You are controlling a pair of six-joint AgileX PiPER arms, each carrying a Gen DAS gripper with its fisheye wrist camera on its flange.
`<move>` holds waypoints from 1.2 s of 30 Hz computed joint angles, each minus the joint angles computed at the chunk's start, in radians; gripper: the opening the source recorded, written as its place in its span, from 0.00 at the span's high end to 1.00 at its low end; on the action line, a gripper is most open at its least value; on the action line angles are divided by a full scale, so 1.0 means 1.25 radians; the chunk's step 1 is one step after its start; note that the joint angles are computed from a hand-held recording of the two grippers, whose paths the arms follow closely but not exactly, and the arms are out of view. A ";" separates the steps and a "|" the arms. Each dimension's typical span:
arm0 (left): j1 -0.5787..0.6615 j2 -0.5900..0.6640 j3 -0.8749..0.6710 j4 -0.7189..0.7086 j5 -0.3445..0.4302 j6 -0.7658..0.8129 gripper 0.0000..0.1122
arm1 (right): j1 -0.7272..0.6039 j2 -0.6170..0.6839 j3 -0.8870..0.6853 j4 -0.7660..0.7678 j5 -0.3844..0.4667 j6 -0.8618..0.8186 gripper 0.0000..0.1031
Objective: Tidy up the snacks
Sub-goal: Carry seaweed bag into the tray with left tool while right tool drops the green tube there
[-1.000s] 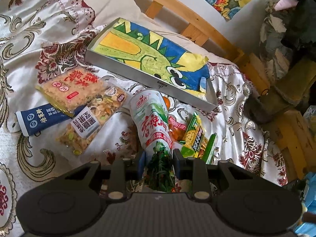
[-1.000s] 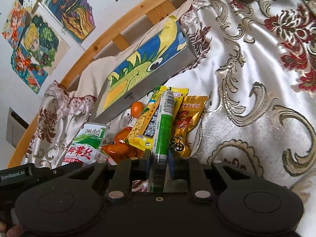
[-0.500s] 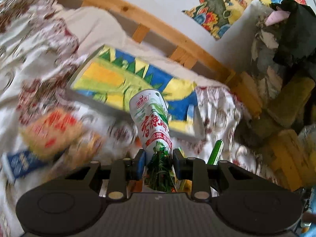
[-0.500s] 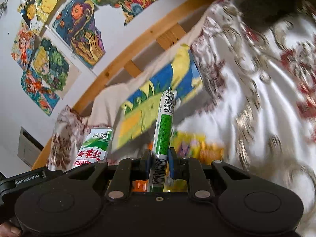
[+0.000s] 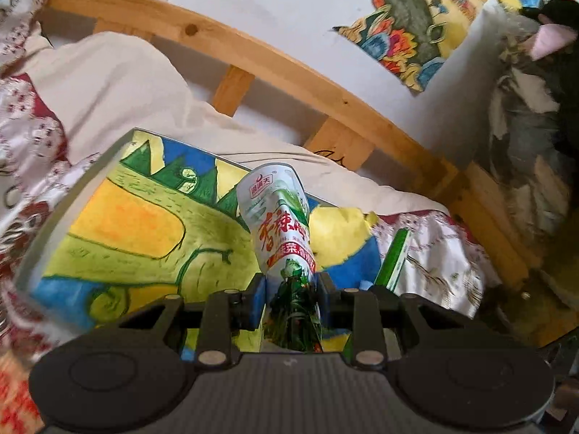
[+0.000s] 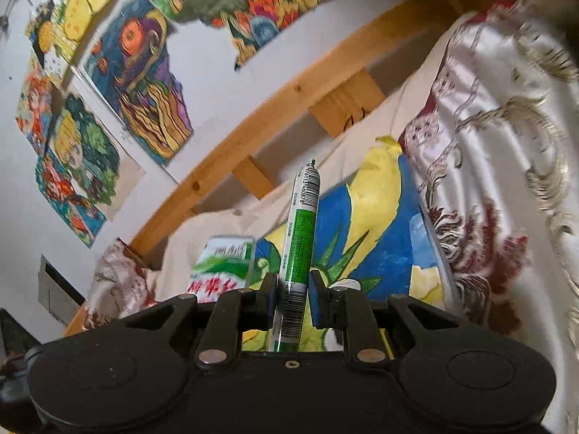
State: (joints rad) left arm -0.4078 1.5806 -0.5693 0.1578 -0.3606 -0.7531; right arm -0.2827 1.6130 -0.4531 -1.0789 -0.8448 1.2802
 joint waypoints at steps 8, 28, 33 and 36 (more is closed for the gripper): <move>0.050 0.125 -0.030 0.087 -0.055 -0.107 0.70 | 0.058 0.081 -0.076 -0.025 0.086 -0.006 0.81; 0.099 0.203 -0.063 0.298 -0.080 -0.237 0.59 | 0.337 0.043 -0.084 0.435 0.442 -0.362 0.82; 0.085 0.148 -0.064 0.294 0.013 -0.266 0.52 | 0.327 -0.016 -0.055 0.376 0.457 -0.302 0.74; 0.057 0.080 -0.034 0.148 0.052 -0.136 0.48 | 0.303 -0.075 -0.015 0.347 0.430 -0.324 0.60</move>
